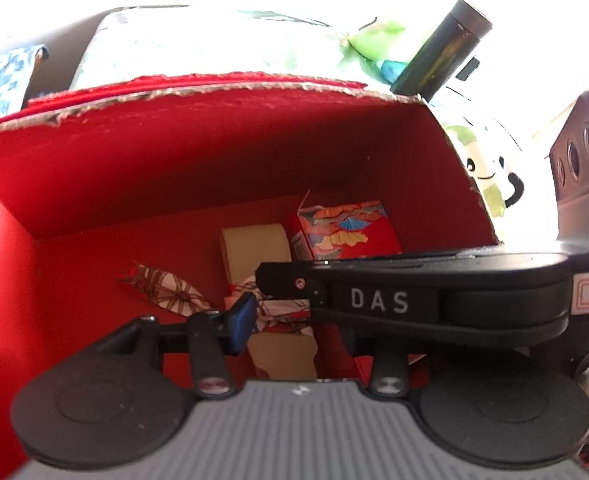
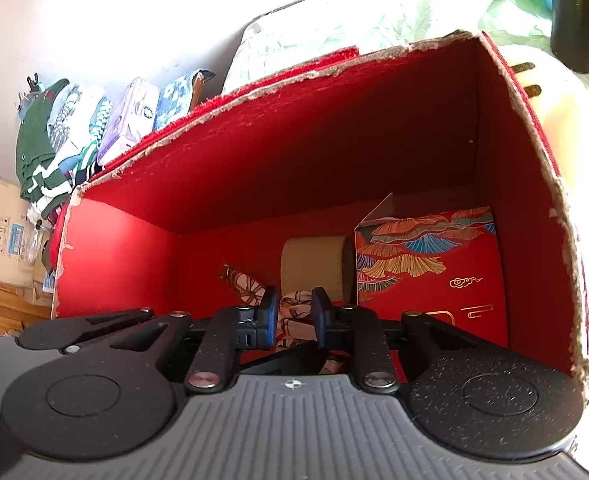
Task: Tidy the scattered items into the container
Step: 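Lower the strap into the red box and open the right gripper, then withdraw the right gripper from the red box toward the gourd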
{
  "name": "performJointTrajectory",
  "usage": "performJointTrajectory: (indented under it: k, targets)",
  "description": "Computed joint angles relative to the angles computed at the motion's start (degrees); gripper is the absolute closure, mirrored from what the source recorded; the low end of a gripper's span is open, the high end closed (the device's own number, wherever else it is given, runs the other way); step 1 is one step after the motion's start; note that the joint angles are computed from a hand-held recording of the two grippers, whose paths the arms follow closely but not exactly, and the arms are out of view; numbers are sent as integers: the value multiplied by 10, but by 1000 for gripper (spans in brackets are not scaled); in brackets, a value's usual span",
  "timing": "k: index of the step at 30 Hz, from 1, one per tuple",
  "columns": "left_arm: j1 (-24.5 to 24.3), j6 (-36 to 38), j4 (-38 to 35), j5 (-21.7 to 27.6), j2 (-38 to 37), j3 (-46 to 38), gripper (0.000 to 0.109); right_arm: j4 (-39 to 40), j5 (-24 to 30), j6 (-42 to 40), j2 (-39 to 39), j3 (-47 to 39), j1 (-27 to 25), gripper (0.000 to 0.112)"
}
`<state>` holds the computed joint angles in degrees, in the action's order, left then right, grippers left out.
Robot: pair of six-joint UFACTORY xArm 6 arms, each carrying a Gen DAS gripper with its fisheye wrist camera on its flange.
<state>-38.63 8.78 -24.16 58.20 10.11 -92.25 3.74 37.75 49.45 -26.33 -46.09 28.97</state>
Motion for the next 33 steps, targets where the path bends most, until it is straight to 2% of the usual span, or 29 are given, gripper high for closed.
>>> performJointTrajectory:
  k: [7,11,17,22,24,26,30,33]
  targets:
    - [-25,-11,72,-36,-11,14,69,57,-5,-41,-1,7,-13,88]
    - [-41,-27,126,-68,-25,37,67,56,-14,-34,-11,17,-14,88]
    - [-41,-30,128,-73,-27,38,64,44,-28,-15,-15,23,-10,87]
    - [-46,-27,132,-96,-35,55,64,50,-53,-16,-22,37,-10,86]
    - [-48,-21,133,-106,-39,62,64,29,-65,3,-23,42,-7,85]
    - [-49,-26,141,-107,-40,63,61,-20,-53,43,-23,35,-3,85]
    - [-52,-43,165,-145,-61,93,46,-177,-22,158,-37,24,19,81]
    - [-50,-31,153,-165,-89,126,45,-217,-22,196,-64,36,28,79]
